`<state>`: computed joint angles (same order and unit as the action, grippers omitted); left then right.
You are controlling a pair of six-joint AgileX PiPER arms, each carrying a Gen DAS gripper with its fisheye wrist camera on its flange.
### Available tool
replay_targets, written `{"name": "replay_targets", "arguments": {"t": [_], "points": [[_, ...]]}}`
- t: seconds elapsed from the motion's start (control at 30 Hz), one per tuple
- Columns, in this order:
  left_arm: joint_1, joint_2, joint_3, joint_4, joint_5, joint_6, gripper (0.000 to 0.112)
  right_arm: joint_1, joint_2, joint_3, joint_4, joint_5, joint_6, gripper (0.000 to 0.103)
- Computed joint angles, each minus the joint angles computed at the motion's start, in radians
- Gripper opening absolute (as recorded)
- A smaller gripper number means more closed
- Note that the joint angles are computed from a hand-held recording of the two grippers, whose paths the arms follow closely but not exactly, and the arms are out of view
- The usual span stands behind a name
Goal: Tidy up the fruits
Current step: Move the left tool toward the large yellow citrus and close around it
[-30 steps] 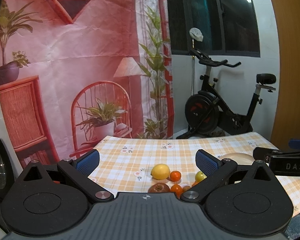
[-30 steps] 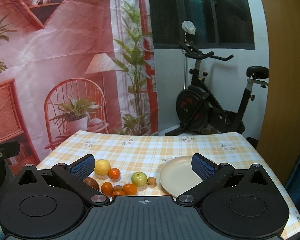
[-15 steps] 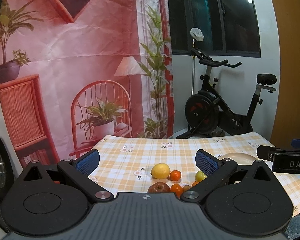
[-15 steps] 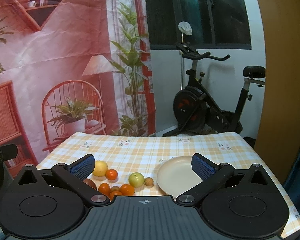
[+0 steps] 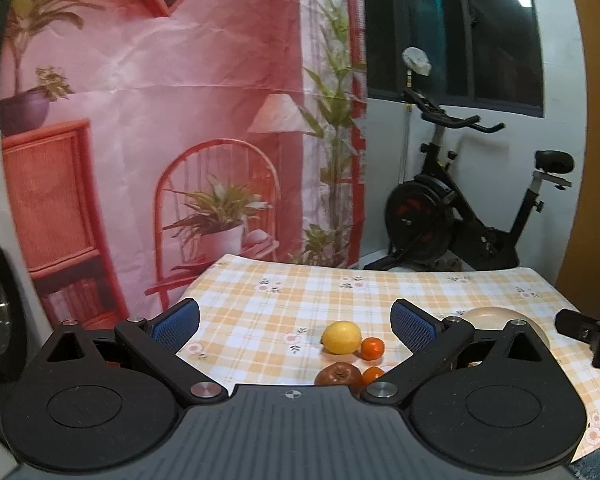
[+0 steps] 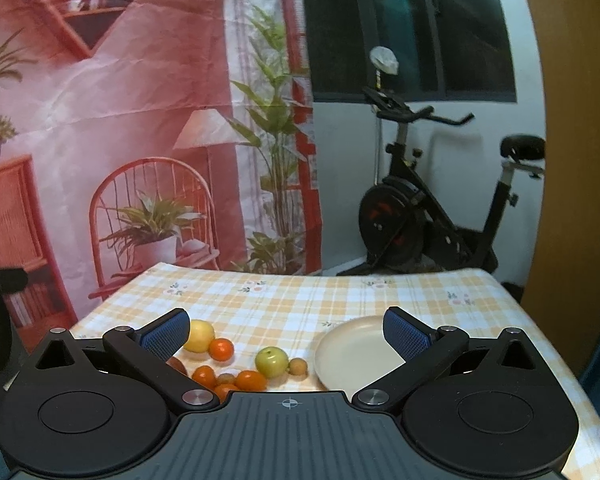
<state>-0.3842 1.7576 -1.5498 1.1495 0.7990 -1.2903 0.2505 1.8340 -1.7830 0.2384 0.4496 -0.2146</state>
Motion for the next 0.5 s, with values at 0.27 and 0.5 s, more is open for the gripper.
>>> {"name": "replay_targets", "arguments": {"t": [0.27, 0.5], "points": [[0.049, 0.094, -0.054, -0.014, -0.107, 0.01, 0.09, -0.025, 0.092, 0.028, 0.087, -0.144, -0.131, 0.103], [0.081, 0.24, -0.192, -0.123, -0.165, 0.155, 0.085, -0.052, 0.215, -0.077, 0.107, -0.056, -0.147, 0.103]]}}
